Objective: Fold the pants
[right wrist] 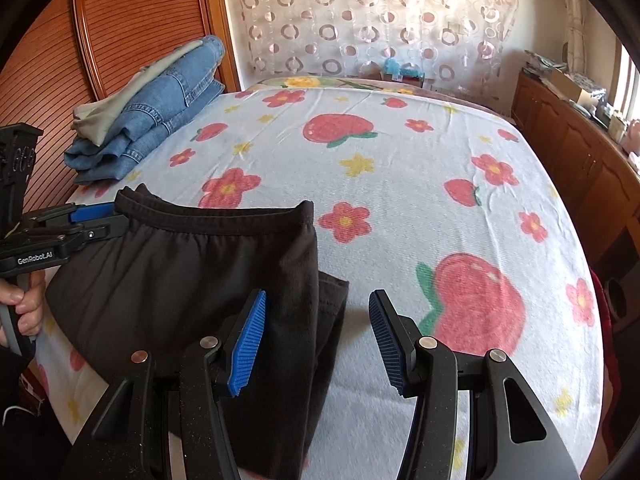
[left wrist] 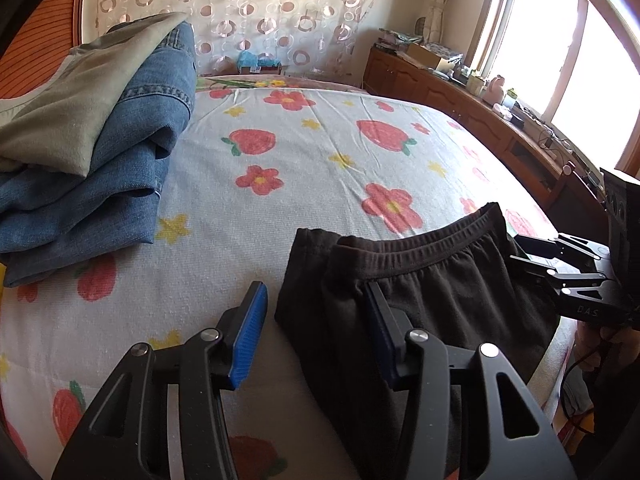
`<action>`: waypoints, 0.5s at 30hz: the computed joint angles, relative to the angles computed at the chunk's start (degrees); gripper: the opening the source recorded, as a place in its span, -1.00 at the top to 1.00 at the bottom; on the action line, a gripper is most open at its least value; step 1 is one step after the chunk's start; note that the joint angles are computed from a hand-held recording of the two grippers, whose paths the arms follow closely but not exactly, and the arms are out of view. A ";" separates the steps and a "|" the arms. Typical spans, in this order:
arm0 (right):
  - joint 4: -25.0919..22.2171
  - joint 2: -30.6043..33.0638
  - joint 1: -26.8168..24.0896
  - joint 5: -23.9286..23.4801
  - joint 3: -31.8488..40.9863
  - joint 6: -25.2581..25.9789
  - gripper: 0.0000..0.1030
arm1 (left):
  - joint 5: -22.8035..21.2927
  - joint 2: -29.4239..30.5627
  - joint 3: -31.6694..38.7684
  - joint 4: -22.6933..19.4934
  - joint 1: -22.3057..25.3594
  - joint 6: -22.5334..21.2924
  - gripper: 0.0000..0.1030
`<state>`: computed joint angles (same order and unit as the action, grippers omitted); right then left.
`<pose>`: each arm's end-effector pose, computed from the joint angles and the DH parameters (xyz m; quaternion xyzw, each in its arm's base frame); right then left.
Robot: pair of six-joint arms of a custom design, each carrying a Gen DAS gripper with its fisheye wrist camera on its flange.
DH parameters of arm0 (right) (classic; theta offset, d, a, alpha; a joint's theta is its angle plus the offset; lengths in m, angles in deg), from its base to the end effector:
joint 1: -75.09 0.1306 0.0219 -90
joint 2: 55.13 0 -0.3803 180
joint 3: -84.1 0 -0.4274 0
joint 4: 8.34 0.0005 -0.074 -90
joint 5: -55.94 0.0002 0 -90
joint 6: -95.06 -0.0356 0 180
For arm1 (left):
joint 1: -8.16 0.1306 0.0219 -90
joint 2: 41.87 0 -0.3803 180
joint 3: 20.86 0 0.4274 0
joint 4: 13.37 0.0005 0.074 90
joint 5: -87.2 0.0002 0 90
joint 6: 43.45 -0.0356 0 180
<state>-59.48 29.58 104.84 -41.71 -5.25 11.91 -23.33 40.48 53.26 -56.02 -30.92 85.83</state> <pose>0.4223 0.2462 0.4758 -0.3138 0.8679 0.1359 0.3604 0.3661 -0.2818 0.3629 -0.0613 0.9271 -0.0780 0.3614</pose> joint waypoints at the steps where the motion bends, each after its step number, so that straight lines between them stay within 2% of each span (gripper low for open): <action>1: 0.17 0.20 0.08 -0.09 0.08 0.02 -0.06 | -0.05 0.06 -0.06 0.13 -0.02 -0.05 0.02; 5: 1.18 0.32 0.39 0.06 -0.24 -0.02 -0.05 | -0.16 0.04 -0.04 0.08 -0.01 -0.07 0.02; 9: 1.96 -0.30 0.23 -1.96 -1.21 0.09 0.29 | -0.20 0.00 -0.11 0.25 0.00 -0.11 0.02; 13: 2.64 -0.67 0.03 -3.55 -1.90 -0.11 0.46 | 0.07 -0.08 0.01 0.04 0.08 0.06 0.03; 15: 3.16 -0.90 0.08 -3.62 -2.31 -0.14 0.52 | 1.81 -0.31 -0.22 0.94 0.43 -0.06 0.31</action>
